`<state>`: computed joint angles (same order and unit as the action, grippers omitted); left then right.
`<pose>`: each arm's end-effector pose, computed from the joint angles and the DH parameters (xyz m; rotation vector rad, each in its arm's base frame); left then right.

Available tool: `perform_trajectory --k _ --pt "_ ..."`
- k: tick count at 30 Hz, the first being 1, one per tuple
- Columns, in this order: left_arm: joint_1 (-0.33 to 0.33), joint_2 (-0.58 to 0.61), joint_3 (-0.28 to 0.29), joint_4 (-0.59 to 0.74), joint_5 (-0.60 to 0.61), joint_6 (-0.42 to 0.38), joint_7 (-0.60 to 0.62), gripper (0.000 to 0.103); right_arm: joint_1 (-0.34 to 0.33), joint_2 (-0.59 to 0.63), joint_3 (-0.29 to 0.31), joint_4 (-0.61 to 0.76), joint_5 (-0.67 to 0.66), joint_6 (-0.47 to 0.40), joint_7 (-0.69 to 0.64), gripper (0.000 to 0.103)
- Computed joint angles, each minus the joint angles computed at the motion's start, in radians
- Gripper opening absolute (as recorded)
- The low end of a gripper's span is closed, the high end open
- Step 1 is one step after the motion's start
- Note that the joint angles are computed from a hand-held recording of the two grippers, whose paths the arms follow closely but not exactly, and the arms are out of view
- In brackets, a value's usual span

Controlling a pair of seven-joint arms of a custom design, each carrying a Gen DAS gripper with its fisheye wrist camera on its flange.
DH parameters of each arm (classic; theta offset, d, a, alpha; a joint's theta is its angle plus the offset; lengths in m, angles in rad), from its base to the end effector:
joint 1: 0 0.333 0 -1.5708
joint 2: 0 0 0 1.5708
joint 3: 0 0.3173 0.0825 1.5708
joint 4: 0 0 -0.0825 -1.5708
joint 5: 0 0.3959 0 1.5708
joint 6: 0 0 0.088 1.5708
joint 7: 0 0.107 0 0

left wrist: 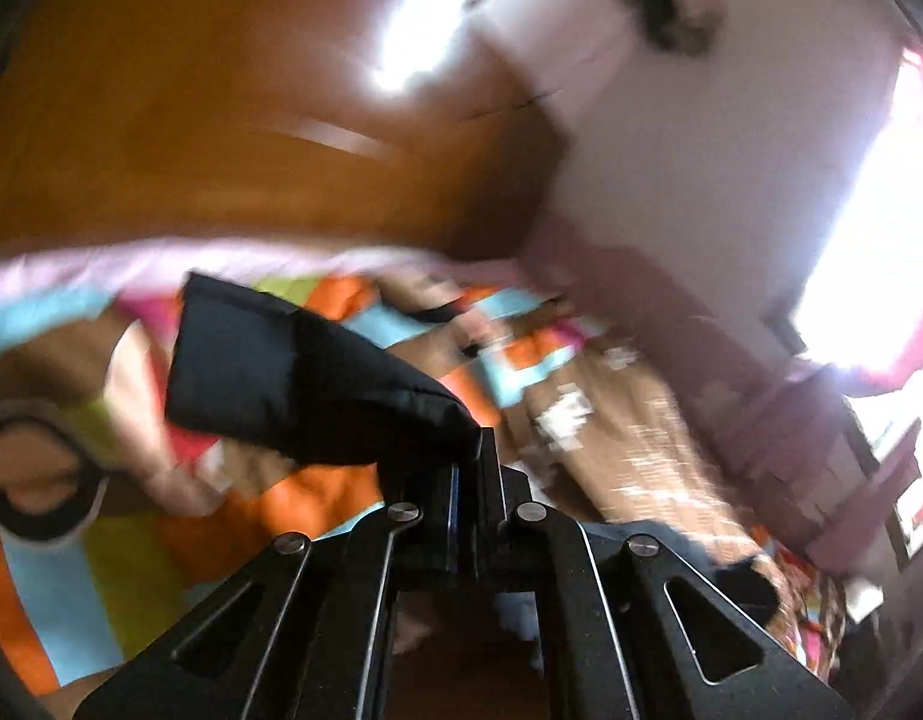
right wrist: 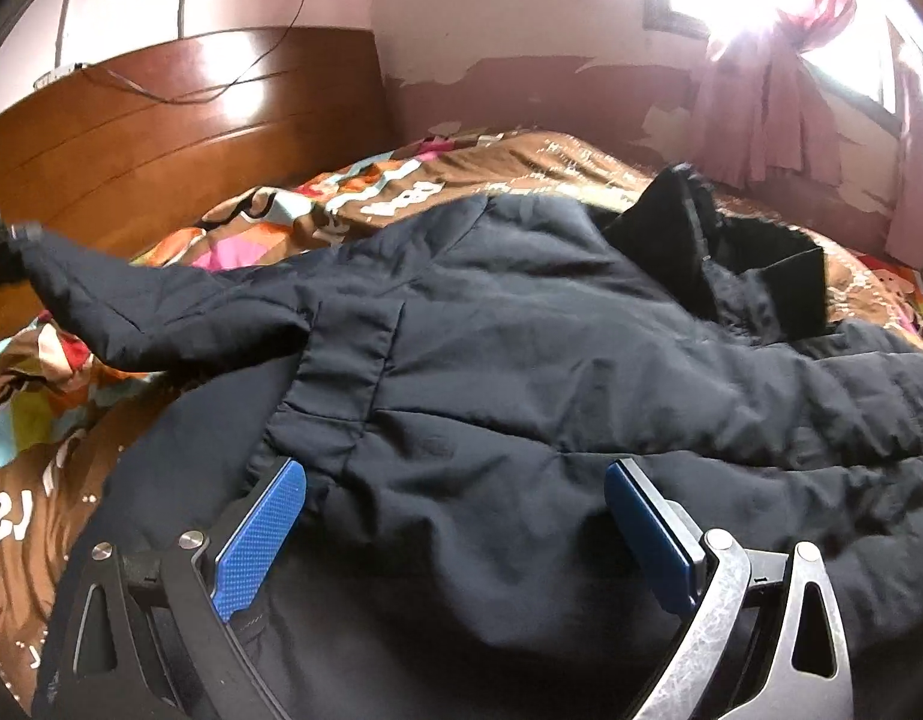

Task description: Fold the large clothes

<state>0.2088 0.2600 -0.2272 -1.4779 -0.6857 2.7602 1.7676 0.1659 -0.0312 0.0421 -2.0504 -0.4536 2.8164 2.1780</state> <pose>0.6995 0.0370 0.6463 -1.9473 1.3926 -1.4554 0.5835 0.1455 0.5391 -1.6941 1.7417 -0.7404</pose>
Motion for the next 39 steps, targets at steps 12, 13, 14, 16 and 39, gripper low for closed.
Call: perform_trajectory --k 12,13,14,16,39 --pt "-0.12 -0.212 -0.051 -0.057 -0.303 -0.105 0.508 0.002 -0.149 -0.321 0.056 -0.228 0.071 0.012 -0.046 0.1" --pt "-0.142 -0.22 -0.051 -0.061 -0.311 -0.121 0.545 0.002 -0.164 -0.342 0.06 -0.244 0.083 0.012 -0.052 0.1" --pt "-0.161 -0.226 -0.048 -0.064 -0.317 -0.138 0.572 0.002 -0.18 -0.36 0.067 -0.257 0.095 0.012 -0.057 0.1" --pt "-0.209 -0.226 -0.049 -0.067 -0.311 -0.164 0.615 0.002 -0.215 -0.392 0.076 -0.283 0.119 0.02 -0.069 0.1" --pt "-0.548 0.265 -0.11 0.32 0.344 -0.587 0.233 0.001 -0.202 -0.359 -0.192 -0.276 0.748 -0.049 -0.517 0.1"
